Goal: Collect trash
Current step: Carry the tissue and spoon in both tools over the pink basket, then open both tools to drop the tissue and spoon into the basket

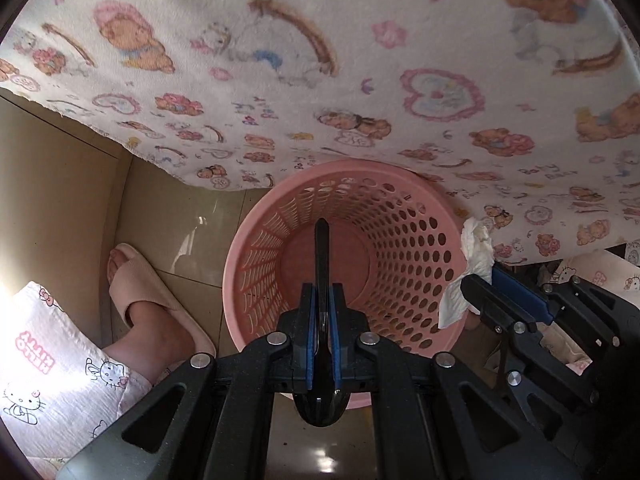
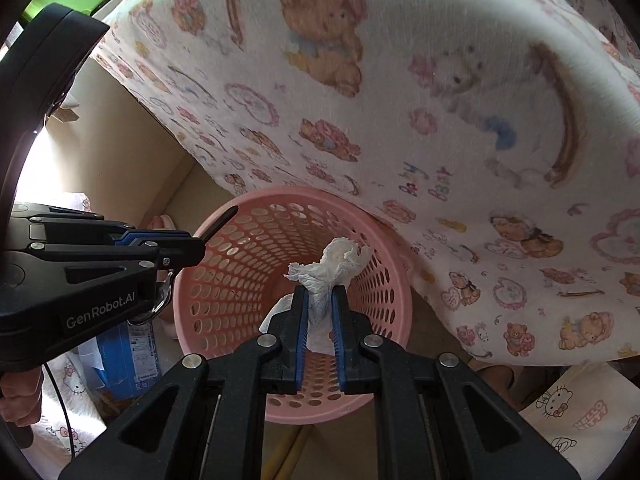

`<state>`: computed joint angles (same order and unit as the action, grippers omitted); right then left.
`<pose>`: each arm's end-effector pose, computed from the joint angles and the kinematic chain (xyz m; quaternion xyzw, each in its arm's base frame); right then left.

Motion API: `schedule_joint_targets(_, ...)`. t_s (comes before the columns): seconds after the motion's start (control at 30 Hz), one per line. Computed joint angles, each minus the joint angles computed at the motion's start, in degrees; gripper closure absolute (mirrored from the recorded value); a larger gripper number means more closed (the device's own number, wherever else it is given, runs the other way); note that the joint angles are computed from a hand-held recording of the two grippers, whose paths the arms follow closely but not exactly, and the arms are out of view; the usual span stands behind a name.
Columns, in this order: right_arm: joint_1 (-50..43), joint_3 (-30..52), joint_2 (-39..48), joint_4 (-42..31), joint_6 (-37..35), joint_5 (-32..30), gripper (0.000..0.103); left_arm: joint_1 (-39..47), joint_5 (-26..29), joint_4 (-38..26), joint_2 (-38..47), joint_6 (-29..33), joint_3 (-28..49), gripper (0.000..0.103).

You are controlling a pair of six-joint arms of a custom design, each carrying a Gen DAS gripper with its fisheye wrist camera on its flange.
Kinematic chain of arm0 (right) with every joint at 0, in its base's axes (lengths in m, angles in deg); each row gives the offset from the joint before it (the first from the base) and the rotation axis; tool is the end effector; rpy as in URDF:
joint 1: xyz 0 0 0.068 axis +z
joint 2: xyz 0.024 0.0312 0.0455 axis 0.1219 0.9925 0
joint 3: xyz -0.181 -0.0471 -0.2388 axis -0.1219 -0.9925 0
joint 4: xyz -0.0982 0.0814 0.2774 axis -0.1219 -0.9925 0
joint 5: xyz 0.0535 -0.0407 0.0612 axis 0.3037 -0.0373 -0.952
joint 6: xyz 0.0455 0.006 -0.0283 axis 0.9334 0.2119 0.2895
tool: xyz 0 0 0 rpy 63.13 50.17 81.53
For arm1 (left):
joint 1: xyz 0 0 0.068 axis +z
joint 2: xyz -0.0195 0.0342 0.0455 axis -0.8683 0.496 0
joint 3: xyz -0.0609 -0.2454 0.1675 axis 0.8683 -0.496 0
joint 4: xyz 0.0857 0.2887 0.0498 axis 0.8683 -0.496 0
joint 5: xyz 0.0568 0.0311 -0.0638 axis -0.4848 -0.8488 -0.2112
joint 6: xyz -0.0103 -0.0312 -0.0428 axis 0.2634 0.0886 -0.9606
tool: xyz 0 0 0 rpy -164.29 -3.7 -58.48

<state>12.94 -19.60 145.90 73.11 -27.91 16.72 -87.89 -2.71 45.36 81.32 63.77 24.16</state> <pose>0.2313 0.0254 0.0615 0.0730 0.9881 0.0427 0.1286 0.3082 -0.1669 0.0506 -0.2457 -0.9669 0.0681 0.0126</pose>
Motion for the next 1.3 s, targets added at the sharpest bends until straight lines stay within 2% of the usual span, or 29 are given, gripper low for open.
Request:
schedule_joint_targets(0.33,0.36,0.6,9.07,4.94,-0.96,1.6,0.091,0.4,-2.42,0.94,6.05,0.29,1.47,0.096)
schedule_joint_targets(0.4,1.07,1.05,9.5,4.6,-0.62,1.9,0.09,0.23,-3.06,0.96,5.99,0.18,1.38,0.089)
schedule_joint_targets(0.43,1.14,1.27,9.68,4.25,-0.57,1.77,0.086,0.17,-3.2,1.15,5.96,0.23,1.27,0.083)
schedule_joint_targets(0.5,0.83,1.72,10.21,3.9,-0.45,1.43,0.079,-0.06,-3.95,1.32,5.65,0.04,1.04,0.065)
schedule_joint_targets(0.53,0.51,1.55,10.07,3.96,-0.48,1.23,0.074,-0.11,-4.44,1.71,5.31,-0.25,0.73,0.052)
schedule_joint_targets(0.57,-0.19,1.33,10.1,4.38,-0.9,1.09,0.071,-0.22,-5.11,2.22,4.69,-0.71,0.32,0.046)
schedule_joint_targets(0.63,-0.19,1.1,9.48,4.31,-0.64,1.69,0.06,-0.37,-5.68,2.37,3.4,-0.81,-0.08,0.045)
schedule_joint_targets(0.77,-0.85,0.19,5.41,2.81,-0.74,2.32,0.054,-0.33,-6.74,3.67,-1.16,-1.74,-1.88,0.036)
schedule_joint_targets(0.9,-1.31,-1.19,-2.57,0.13,-0.66,1.76,0.054,0.32,-6.99,6.18,-8.11,-2.73,-4.72,0.033)
schedule_joint_targets(1.0,-1.78,-2.16,-10.88,-3.32,-0.64,1.88,0.054,0.91,-7.3,8.49,-14.08,-3.06,-7.19,0.037)
schedule_joint_targets(1.07,-2.31,-2.65,-16.63,-5.78,-0.18,1.58,0.058,1.69,-6.6,9.8,-18.41,-2.58,-8.63,0.038)
schedule_joint_targets(1.13,-2.33,-2.99,-22.39,-8.28,0.19,2.06,0.067,2.52,-6.17,10.88,-22.29,-2.29,-9.69,0.038)
schedule_joint_targets(1.3,-0.87,-1.39,-34.84,-15.89,-1.13,6.64,0.084,3.31,-9.4,15.81,-33.47,-0.57,-12.06,0.034)
